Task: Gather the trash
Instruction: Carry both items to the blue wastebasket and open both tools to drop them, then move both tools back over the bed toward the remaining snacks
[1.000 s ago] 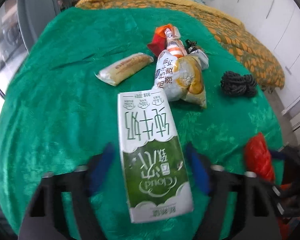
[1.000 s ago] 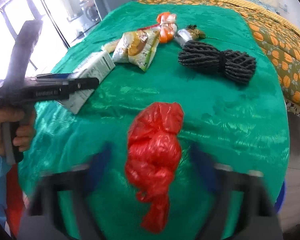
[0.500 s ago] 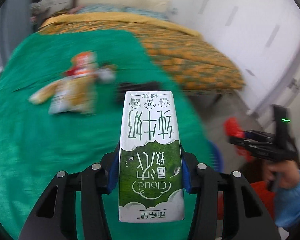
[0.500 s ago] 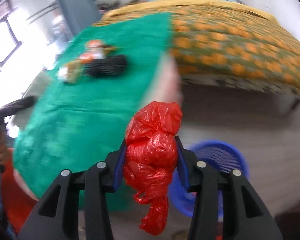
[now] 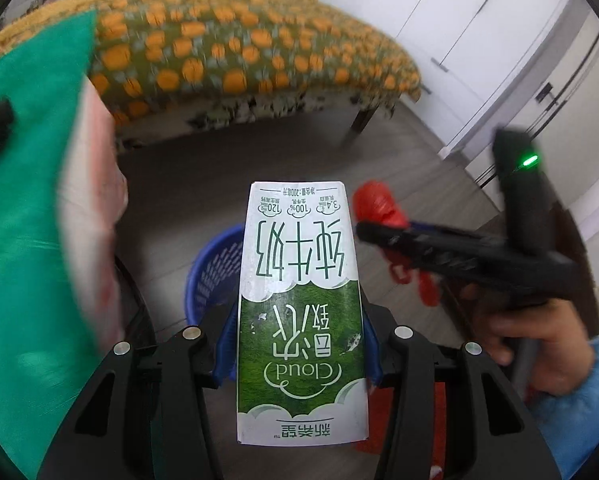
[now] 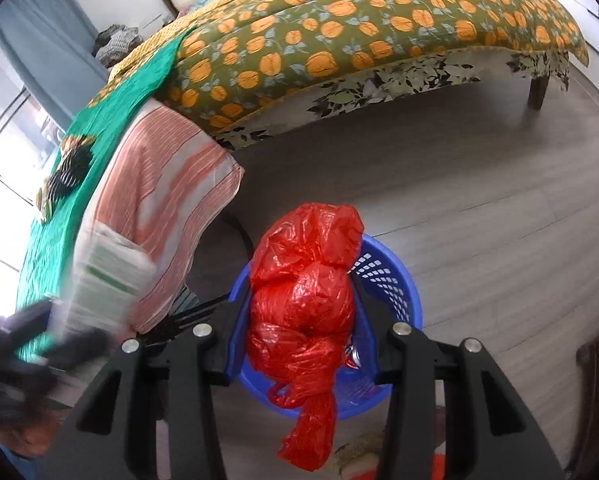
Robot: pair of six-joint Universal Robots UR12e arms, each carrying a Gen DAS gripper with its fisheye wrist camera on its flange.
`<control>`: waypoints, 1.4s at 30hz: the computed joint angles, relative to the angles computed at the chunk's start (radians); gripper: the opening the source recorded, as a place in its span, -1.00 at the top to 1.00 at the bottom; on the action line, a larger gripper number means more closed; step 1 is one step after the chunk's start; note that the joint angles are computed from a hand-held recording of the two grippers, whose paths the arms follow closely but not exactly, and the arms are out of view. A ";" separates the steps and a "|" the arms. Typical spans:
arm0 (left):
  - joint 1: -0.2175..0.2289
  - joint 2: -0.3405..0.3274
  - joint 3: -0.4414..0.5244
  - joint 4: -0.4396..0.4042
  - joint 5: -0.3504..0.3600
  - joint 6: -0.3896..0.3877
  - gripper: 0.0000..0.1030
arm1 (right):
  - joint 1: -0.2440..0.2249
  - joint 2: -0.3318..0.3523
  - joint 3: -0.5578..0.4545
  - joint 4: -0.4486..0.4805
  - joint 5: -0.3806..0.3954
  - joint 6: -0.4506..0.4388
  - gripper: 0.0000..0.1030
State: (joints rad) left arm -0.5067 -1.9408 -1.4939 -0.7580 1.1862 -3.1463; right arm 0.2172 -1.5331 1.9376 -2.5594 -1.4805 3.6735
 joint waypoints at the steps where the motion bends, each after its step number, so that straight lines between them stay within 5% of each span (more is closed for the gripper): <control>1: -0.006 -0.018 0.007 0.002 0.006 -0.008 0.05 | -0.008 -0.001 0.005 -0.005 0.009 0.009 0.16; 6: -0.010 -0.067 0.015 0.022 0.031 -0.043 -0.03 | -0.037 0.006 0.023 -0.037 0.052 0.049 0.11; 7: -0.012 -0.081 0.021 0.029 0.032 -0.055 -0.23 | -0.043 0.007 0.028 -0.050 0.064 0.057 -0.01; 8: -0.012 -0.086 0.020 0.034 0.028 -0.062 -0.33 | -0.050 0.010 0.033 -0.063 0.081 0.064 -0.38; 9: -0.012 -0.094 0.024 0.042 0.029 -0.073 -0.38 | -0.053 0.011 0.036 -0.073 0.089 0.072 -0.47; 14: -0.009 -0.078 0.011 0.097 0.016 -0.107 -0.47 | -0.061 0.003 0.045 -0.100 0.094 0.107 -0.49; 16: -0.011 -0.044 -0.019 0.159 0.031 -0.100 -0.65 | -0.052 -0.001 0.036 -0.100 0.057 0.110 -0.55; 21: -0.013 0.054 -0.109 0.319 0.102 -0.106 -0.89 | 0.015 0.014 -0.025 -0.075 -0.111 0.063 -0.85; 25: 0.004 0.134 -0.178 0.342 0.140 -0.081 -0.89 | 0.094 0.052 -0.084 -0.072 -0.297 -0.026 -0.86; 30: 0.043 0.217 -0.258 0.350 0.223 -0.042 -0.89 | 0.197 0.094 -0.129 -0.199 -0.469 -0.187 -0.86; 33: 0.081 0.264 -0.302 0.358 0.271 -0.050 -0.89 | 0.238 0.102 -0.139 -0.260 -0.488 -0.226 -0.86; 38: 0.135 0.326 -0.360 0.398 0.375 -0.057 -0.89 | 0.287 0.134 -0.245 -0.132 -0.381 -0.292 -0.86; 42: 0.166 0.341 -0.372 0.382 0.413 -0.084 -0.89 | 0.330 0.174 -0.266 -0.259 -0.371 -0.421 -0.91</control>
